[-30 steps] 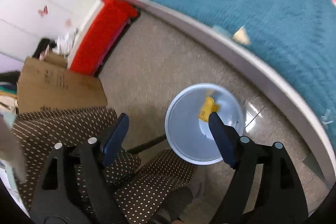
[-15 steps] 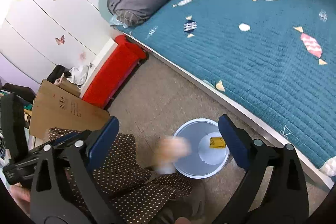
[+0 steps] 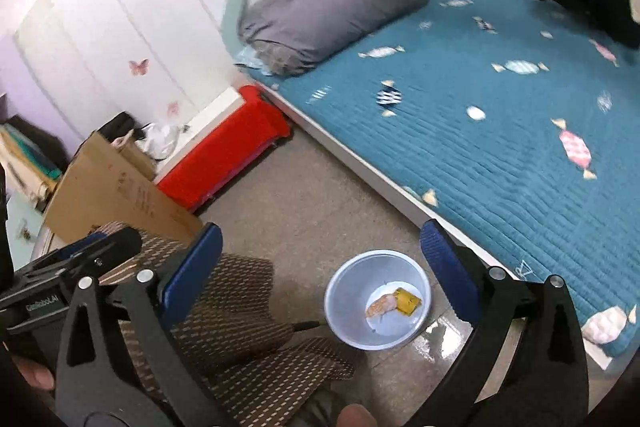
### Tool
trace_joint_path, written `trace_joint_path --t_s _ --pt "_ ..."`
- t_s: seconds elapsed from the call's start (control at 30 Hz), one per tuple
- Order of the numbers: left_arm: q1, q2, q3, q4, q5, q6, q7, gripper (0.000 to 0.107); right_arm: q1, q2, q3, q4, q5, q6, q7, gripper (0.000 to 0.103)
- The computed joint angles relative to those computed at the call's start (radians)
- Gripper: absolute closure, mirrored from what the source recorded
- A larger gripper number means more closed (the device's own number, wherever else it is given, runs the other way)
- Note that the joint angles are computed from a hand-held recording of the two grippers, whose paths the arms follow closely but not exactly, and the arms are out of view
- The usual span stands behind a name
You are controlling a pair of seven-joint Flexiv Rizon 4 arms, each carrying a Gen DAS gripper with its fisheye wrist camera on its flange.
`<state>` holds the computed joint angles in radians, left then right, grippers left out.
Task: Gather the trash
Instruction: 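Move both tools back over the table toward the remaining trash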
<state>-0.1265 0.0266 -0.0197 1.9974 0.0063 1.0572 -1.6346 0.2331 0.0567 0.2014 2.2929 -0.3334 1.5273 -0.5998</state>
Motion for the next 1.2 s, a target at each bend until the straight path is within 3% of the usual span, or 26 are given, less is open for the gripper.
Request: trace_joint_path --t_s 0.13,0.63,0.93,1.1,1.2 --pt "0.003 0.104 0.017 0.06 -0.001 0.032 0.0 0.013 -0.006 0.052 0.03 -0.009 -0.076 -0.04 0.049 0.006" --pt "0.107 0.467 0.071 0.267 0.004 0.027 0.047 0.012 0.16 0.118 0.098 -0.114 0.014 -0.15 -0.102 0.006" --pt "0.244 0.674 0.135 0.38 0.036 -0.067 0.077 0.012 0.289 0.048 0.135 -0.194 0.073 -0.154 -0.241 0.006" --pt "0.343 0.771 0.197 0.438 0.056 -0.138 0.103 0.012 0.371 -0.031 0.159 -0.265 0.129 -0.161 -0.377 0.006" --pt "0.41 0.817 0.243 0.467 0.063 -0.185 0.113 0.012 0.412 -0.095 0.172 -0.312 0.095 -0.203 -0.435 0.006"
